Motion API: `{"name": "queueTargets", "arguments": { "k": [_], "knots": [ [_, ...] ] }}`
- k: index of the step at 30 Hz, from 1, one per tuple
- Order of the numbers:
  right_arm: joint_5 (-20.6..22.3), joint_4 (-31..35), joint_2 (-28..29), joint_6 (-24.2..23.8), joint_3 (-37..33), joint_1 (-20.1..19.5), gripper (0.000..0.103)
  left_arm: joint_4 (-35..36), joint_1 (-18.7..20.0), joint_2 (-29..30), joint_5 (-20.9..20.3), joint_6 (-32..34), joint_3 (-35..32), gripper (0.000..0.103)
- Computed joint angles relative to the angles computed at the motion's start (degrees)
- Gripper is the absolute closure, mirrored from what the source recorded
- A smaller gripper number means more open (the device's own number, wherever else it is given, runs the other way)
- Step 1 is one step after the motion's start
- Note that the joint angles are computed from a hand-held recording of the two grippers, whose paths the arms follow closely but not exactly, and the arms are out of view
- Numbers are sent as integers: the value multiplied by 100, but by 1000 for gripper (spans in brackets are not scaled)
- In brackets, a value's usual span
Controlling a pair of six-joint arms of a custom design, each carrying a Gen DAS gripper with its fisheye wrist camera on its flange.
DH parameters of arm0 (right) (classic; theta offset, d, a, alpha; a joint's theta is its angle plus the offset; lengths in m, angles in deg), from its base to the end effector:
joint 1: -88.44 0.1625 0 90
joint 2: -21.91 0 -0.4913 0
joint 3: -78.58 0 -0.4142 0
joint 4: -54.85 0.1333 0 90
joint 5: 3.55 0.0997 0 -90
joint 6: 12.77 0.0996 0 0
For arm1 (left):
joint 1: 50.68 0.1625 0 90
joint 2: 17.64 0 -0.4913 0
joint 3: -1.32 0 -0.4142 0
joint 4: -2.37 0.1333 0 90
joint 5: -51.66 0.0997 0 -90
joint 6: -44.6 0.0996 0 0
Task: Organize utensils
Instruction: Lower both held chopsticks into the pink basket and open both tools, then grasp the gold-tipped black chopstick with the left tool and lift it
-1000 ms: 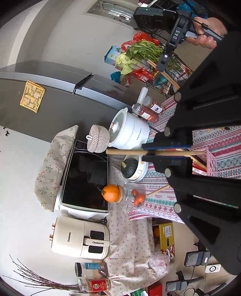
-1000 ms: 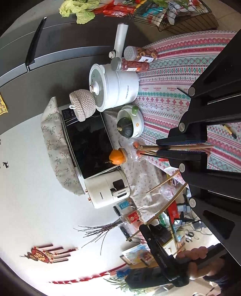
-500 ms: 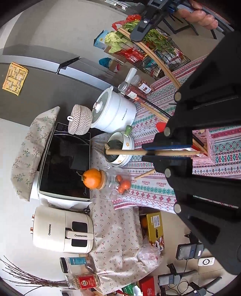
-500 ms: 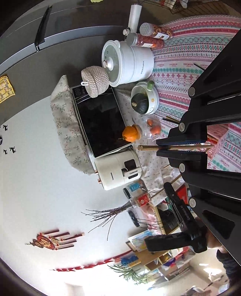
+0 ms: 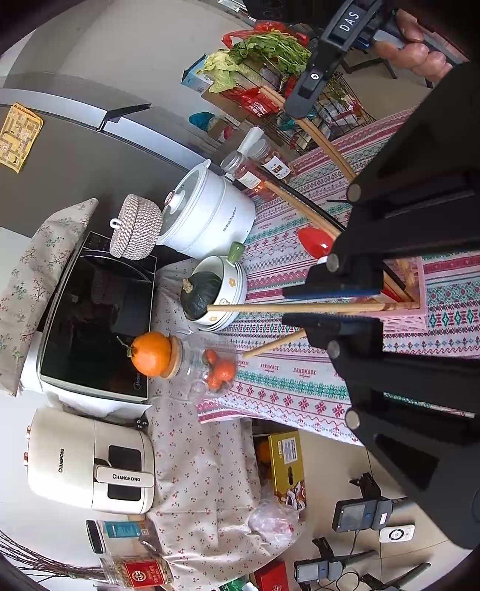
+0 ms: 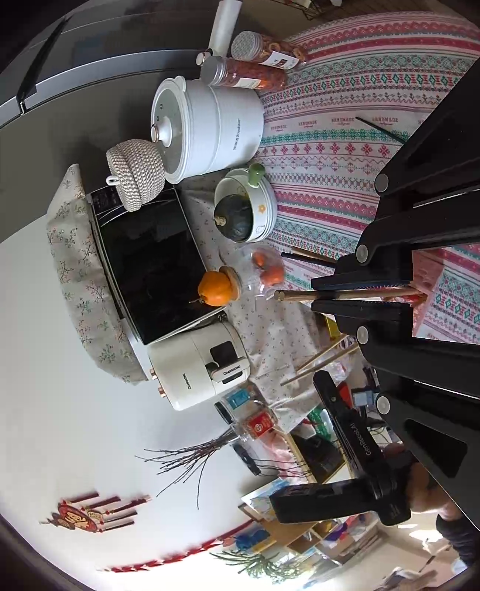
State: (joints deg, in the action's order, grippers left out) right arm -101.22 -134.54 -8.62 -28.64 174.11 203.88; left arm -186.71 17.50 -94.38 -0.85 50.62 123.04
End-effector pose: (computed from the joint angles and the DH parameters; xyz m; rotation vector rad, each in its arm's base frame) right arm 0.4246 -0.6133 0.0115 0.9741 -2.7557 0.9175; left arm -0.0163 -0.5624 0.3823 0.1684 2.3559 -1.2856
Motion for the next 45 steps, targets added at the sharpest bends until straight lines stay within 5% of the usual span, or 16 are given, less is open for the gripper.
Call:
{"name": "queueTargets", "arguments": {
  "k": [3,6,11,13,16,19,23,27,38,42,45],
  "knots": [
    [15,99,48,65,-71,-37,95,12,0,20,6,-38,-19,91],
    [87,201,25,219,-92,-84,93,19,-36,8,81,-116,-3,68],
    [124,167,-174,247,49,-114,74,347,-171,-161,165,-413,139,43],
    [17,96,-286,214,156,-127,55,483,-260,-211,289,-501,224,32],
    [-262,105,-466,212,305,-170,51,553,-475,-171,879,-605,352,18],
    [-769,92,-615,159,448,-211,39,619,-678,-71,1490,-830,478,13],
    [-1516,347,-752,124,597,-319,32,1082,-807,-57,1426,-1056,586,11],
    [-2744,1140,-771,613,595,-455,32,1499,-950,19,1296,-1218,700,10],
    [-3169,1791,-1128,1028,986,-941,32,3116,-1095,610,591,-1361,423,10],
    [-3212,1947,-1181,1123,967,-995,32,3203,-979,1050,449,-1296,40,11],
    [-3137,2166,-1183,1130,905,-1047,32,3361,-764,1425,94,-1374,-429,26]
  ]
}}
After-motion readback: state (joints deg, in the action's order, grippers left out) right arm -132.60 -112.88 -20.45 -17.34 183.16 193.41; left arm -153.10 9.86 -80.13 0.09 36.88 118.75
